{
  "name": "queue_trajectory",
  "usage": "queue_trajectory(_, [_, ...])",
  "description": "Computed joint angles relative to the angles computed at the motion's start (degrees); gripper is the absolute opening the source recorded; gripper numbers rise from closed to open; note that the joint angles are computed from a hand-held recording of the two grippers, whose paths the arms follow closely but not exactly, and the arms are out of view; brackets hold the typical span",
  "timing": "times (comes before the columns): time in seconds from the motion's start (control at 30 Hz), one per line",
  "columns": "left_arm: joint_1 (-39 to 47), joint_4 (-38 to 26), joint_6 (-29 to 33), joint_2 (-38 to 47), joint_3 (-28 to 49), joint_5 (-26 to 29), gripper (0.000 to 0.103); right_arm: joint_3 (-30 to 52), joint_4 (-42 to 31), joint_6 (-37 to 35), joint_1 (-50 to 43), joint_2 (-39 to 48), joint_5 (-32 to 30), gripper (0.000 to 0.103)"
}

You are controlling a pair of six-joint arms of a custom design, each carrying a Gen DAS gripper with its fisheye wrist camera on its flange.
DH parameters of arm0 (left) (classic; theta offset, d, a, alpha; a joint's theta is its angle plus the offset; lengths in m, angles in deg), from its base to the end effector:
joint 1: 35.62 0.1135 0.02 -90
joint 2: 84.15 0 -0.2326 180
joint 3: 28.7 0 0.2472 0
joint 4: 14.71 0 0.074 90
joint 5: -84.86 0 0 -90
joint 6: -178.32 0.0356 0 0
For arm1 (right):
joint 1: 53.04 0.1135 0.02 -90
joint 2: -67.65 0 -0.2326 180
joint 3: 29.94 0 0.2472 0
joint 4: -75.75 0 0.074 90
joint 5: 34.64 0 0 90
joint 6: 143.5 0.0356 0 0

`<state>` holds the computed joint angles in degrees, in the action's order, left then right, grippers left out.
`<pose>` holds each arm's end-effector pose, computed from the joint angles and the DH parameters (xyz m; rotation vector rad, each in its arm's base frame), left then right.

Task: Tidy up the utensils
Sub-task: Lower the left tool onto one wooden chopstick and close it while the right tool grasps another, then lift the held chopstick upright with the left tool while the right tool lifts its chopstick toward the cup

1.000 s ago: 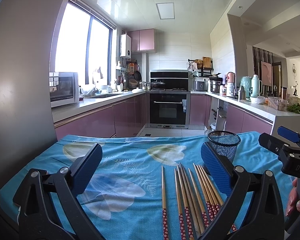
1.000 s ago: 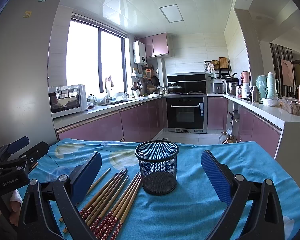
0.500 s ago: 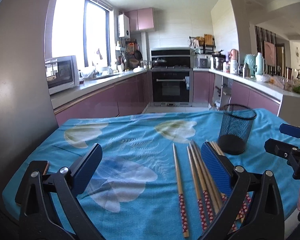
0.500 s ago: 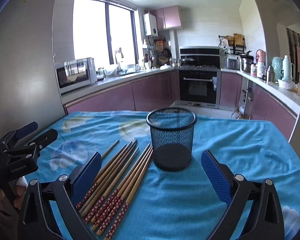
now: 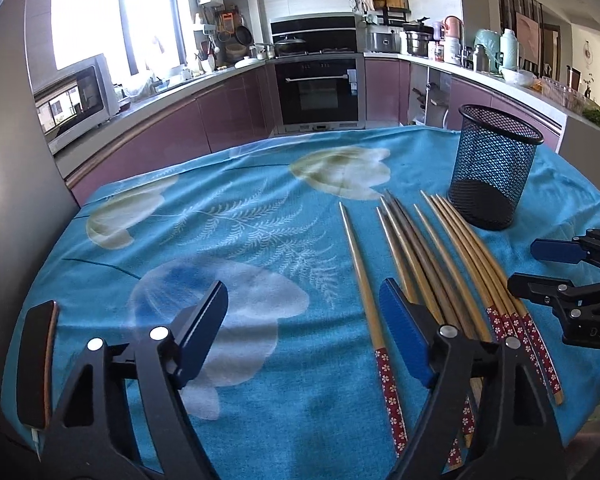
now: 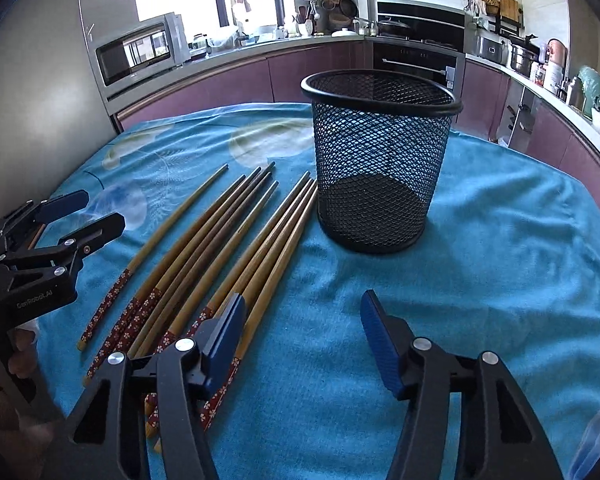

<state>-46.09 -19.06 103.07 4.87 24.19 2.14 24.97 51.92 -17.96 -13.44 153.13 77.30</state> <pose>0.2930 -0.0587 0.1293 0.5610 2.2023 -0.1053 0.2218 0.1662 0.1326 0.0649 2.4270 0.1021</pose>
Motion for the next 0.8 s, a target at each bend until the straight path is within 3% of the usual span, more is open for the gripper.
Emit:
queue_trajectory(0.23, [-2.09,-4.13,2.12,6.14,6.08,0.27,0.062,6.75,-2.48,-3.56,-2.27,6.22,-2.34,0.048])
queue_trajectory(0.3, [-2.44,-6.58,2.20,8.78,9.11,0.51,0.050,7.39,-2.14,-4.22,-3.06,6.94,-2.81,0.043])
queue_trajectory(0.53, [-2.72,-11.10,1.01,16.15,16.64,3.17,0.031,3.58,2.72,-3.36,-7.02,4.33,-9.22,0.008])
queue_trajectory(0.6, [-2.95,-12.00,0.30,16.85,17.66,4.22,0.016,2.18,4.24,-2.81,-7.78,3.44,-10.73,0.007])
queue_trajectory(0.67, [-3.15,-12.29,-0.32,16.68,17.49,4.93,0.009,1.43,5.03,-2.67,-7.83,2.73,-11.32,0.006])
queue_trajectory(0.8, [-2.87,-12.85,-1.62,15.33,16.64,6.27,0.008,-0.96,6.38,-3.13,-7.48,-0.44,-12.20,0.006])
